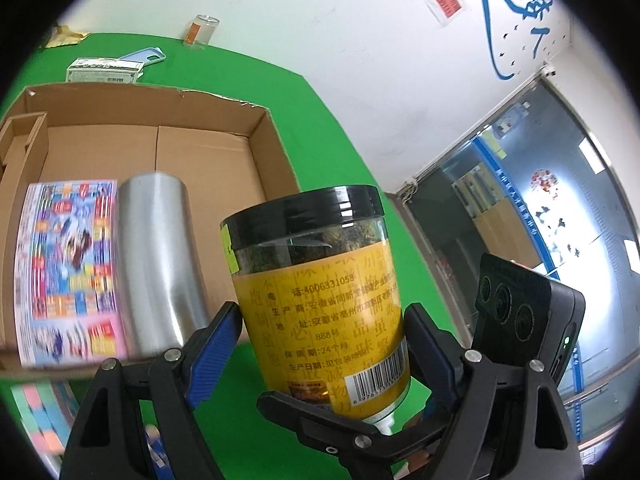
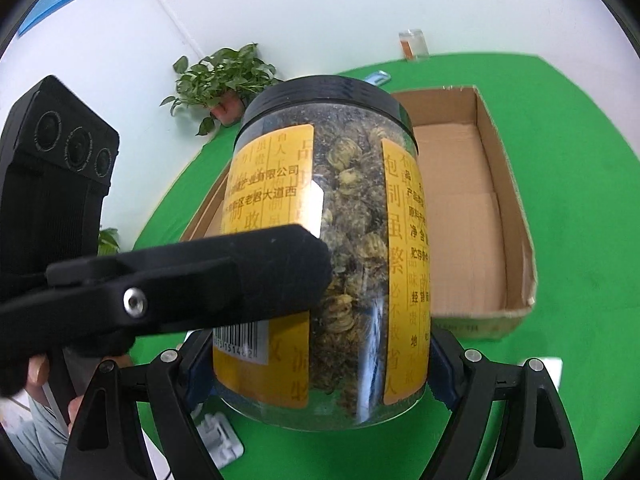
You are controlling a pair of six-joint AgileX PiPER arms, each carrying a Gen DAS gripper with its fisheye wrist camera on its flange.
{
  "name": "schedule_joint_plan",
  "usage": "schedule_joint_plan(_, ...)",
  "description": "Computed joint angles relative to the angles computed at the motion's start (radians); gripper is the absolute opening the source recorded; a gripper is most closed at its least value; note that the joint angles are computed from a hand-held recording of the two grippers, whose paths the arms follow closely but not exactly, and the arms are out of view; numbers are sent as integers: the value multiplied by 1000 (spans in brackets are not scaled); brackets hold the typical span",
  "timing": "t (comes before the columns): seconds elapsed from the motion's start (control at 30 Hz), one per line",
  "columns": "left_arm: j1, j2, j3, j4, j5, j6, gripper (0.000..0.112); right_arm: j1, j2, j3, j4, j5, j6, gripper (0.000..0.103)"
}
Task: Organize rigid objects
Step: 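Lift the jar and lower it into the box beside the silver can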
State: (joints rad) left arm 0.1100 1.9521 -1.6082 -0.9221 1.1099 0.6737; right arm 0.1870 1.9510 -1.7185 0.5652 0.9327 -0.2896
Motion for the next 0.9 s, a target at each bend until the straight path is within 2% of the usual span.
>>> schedule_joint_plan(0.1,-5,73,-86,35,17,-40,82,-17,95,-106,6,41,21,82)
schedule_joint_plan(0.17,-9,114,-145,59,35,-77,82,-20,118,-112,8,38,17,82)
schedule_joint_plan(0.23,-25,152,-196,89,37,-119,82,-36,177,-173,22,72,27,82)
schedule_joint_plan(0.3,-24,165,-207,82,35,-122,82,-43,188,-165,52,62,24,83)
schedule_joint_plan(0.57,-31,197,-257,97,58,-156,82,-33,250,-276,-29,130,71,84)
schedule_joint_plan(0.67,-55,217,-302,210,20,-236,81,-38,221,-264,-27,137,51,84)
schedule_joint_plan(0.73,-47,266,-355,206,79,-262,81,-54,193,-240,-15,136,24,84)
schedule_joint_plan(0.77,-42,279,-364,188,97,-250,81,-64,190,-238,-13,133,19,80)
schedule_joint_plan(0.83,-62,265,-354,229,79,-245,79,-77,221,-283,-5,174,33,69)
schedule_joint_plan(0.9,-83,266,-362,276,77,-265,68,-78,257,-317,-15,192,59,69)
